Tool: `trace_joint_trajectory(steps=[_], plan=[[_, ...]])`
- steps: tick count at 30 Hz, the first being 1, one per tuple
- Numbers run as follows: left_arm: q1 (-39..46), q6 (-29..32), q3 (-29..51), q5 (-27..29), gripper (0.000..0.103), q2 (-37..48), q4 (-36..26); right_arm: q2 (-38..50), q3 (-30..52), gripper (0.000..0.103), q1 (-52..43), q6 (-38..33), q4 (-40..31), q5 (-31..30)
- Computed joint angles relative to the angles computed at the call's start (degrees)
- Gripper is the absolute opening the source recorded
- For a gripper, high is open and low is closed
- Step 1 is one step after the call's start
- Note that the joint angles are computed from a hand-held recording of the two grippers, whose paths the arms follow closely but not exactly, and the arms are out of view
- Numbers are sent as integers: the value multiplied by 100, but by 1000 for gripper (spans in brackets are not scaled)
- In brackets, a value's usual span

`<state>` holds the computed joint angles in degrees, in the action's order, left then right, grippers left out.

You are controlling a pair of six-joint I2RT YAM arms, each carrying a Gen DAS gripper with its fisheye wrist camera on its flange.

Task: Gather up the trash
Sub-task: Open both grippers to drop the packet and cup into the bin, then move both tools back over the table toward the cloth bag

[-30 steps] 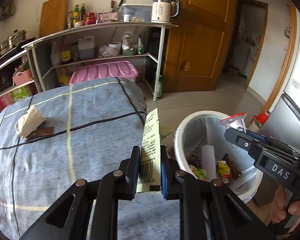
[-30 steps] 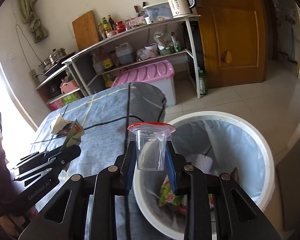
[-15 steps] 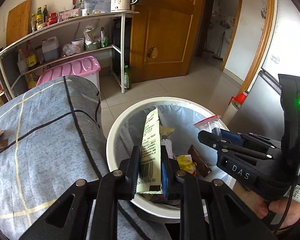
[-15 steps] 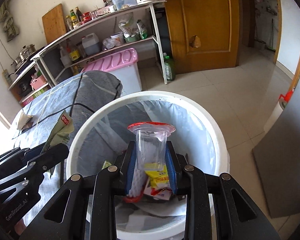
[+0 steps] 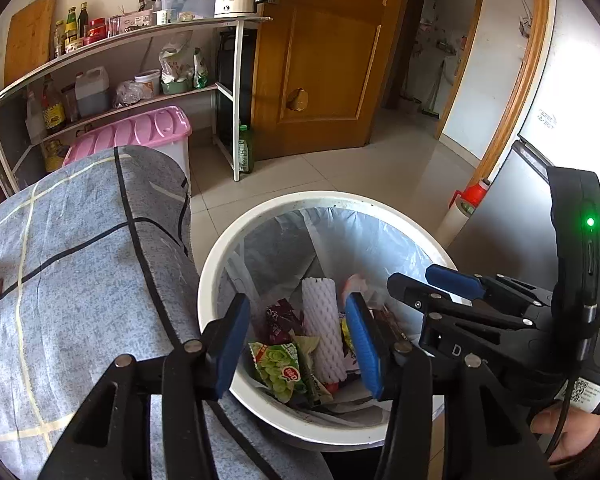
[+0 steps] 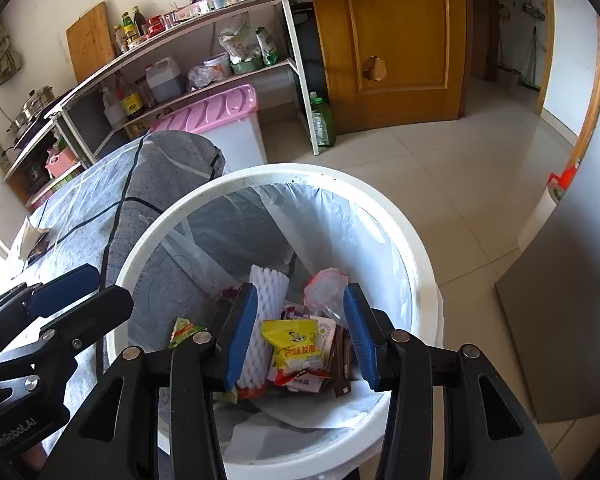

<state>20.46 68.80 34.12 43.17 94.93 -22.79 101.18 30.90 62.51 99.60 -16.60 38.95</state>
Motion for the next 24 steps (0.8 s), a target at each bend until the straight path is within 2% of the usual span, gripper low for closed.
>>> trace_joint_trajectory(steps=[7,11,17,24], plan=[[632,371,695,214,57,395,-441,24,575,46,-3,-340,-287,238],[1077,617,1365,377,59,790,-697,31,992,46,-119,-900,-156,405],[1598,185,2837,339,61,1814,-617,619,2007,46,-382,-2119,432,300],[1879,-680,4841,19,65,3180,-403,1661,3509,46,-686,-3304,768,-82]])
